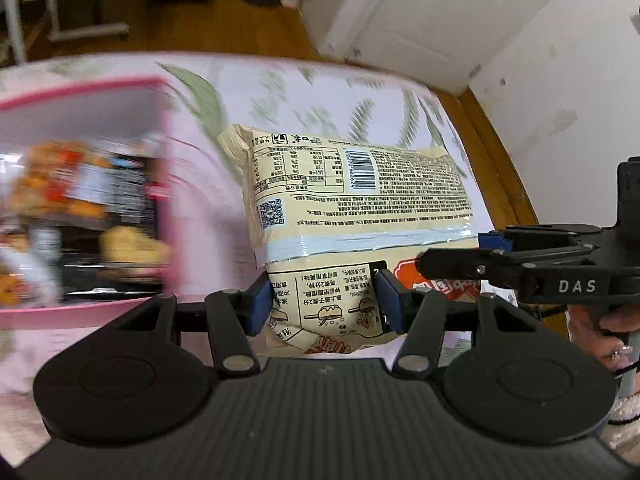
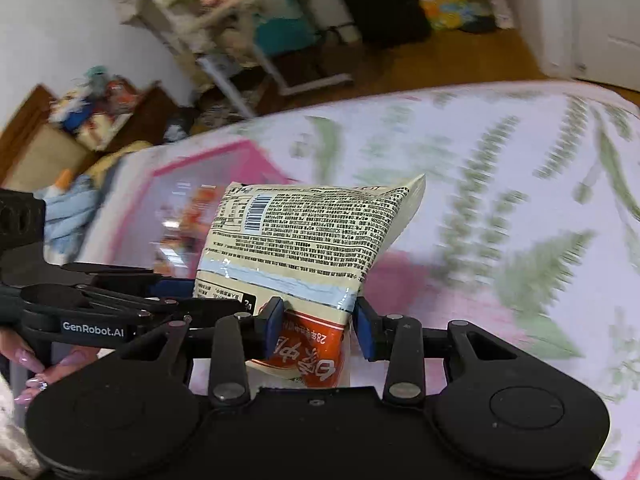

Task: Organize snacks
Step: 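Lift the cracker bag and carry it over the pink box, then lower the cracker bag into the box and open the left gripper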

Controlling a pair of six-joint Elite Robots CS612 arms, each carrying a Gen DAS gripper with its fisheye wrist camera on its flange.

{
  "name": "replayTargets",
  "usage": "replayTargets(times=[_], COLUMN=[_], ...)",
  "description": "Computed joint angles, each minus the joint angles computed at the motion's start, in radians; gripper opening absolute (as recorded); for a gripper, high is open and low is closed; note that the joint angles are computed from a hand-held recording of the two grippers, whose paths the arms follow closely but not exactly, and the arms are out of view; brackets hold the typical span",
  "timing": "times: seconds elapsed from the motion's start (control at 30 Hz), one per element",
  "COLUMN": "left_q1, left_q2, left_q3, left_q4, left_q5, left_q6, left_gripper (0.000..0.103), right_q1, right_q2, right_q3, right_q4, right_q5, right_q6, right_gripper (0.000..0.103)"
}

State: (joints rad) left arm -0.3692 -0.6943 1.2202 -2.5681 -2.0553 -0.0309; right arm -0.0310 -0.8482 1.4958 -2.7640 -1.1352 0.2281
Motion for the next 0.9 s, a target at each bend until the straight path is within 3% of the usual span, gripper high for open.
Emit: replayTargets(times=[0.2,0.4,0.57,0.77,0.9], left_q1=[0.065,0.110,0.131,0.130,0.132], left_q2=[-0.044,-0.013,0.036,0.088,0.132], left_q3=[0.047,0.019,-0.041,-0.093,-0.146], left_q4=[-0.102,-0.176,-0.152,-0.118,-0.055], left_q5=[0.060,0.121,0.161,0.201,0.174], left_q6=[-0.027,-0.077,-0.104,-0.108,-0.172], left_gripper=[0.054,0.055,0.056,0.056,0.058], right_q1=[0.065,0.102,0.130,0.145,0.153], right_q2=[0.044,0.140,0.222,0.289,0.316], right_q3=[-0.127,-0.302,-0.438,-0.530,-0.562], right_q4=[0.023,0.119,0.196,0.269,0.297], right_q5=[0.035,0.091,0.078,0.077,0.031], right_q6=[-0.049,-0.011,-0.005,0.002,-0.058], right_gripper=[0.044,0.044,0.044,0.044,0.046])
